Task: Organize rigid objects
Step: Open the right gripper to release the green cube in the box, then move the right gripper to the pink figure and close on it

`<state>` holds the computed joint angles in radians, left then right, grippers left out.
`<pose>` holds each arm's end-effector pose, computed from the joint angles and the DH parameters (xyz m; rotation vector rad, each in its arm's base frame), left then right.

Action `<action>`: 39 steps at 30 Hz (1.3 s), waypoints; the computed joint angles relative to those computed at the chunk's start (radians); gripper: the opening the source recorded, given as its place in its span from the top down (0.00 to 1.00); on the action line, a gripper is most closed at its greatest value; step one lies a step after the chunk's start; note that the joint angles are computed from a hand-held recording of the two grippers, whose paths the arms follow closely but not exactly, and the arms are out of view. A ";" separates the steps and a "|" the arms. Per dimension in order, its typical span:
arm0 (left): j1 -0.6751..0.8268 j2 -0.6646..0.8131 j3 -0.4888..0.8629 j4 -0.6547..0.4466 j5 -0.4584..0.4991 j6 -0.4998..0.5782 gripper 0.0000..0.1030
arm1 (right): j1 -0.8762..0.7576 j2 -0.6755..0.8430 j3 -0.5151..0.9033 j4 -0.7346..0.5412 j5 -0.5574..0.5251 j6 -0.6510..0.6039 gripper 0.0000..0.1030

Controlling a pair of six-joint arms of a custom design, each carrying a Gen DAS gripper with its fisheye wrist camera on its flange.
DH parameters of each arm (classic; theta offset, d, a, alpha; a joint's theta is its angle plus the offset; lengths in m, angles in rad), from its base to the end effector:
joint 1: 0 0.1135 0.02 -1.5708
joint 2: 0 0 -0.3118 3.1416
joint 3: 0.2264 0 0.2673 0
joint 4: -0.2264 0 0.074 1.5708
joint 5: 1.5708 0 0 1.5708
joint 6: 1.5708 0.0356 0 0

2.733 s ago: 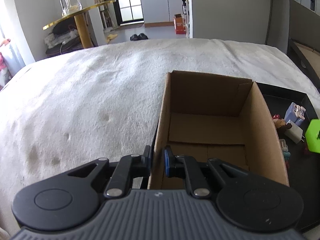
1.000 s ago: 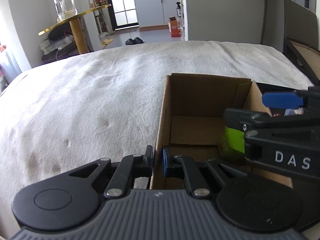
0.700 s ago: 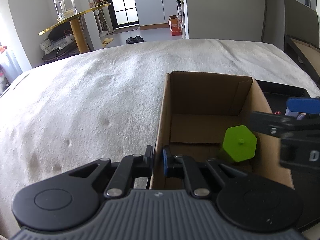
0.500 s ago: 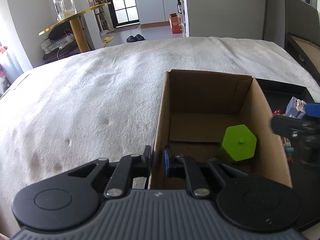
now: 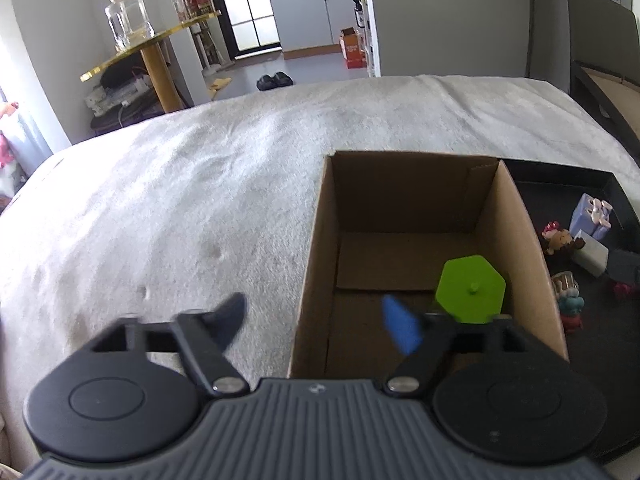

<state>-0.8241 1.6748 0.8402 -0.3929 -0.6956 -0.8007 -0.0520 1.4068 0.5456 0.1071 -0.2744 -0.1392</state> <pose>0.2245 -0.2090 0.1755 -0.1224 2.3961 0.2957 0.2634 -0.0041 0.1885 -0.2371 2.2880 0.2207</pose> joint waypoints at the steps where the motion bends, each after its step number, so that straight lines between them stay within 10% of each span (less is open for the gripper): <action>1: -0.002 -0.001 0.002 0.001 -0.003 -0.003 0.16 | -0.012 0.004 -0.001 0.001 0.001 -0.004 0.18; 26: -0.025 0.092 0.113 -0.144 -0.017 -0.088 0.09 | -0.191 0.233 0.013 0.120 0.030 -0.096 0.18; 39: 0.006 0.034 0.027 -0.018 0.028 -0.007 0.07 | -0.172 0.380 0.100 0.116 0.087 -0.031 0.18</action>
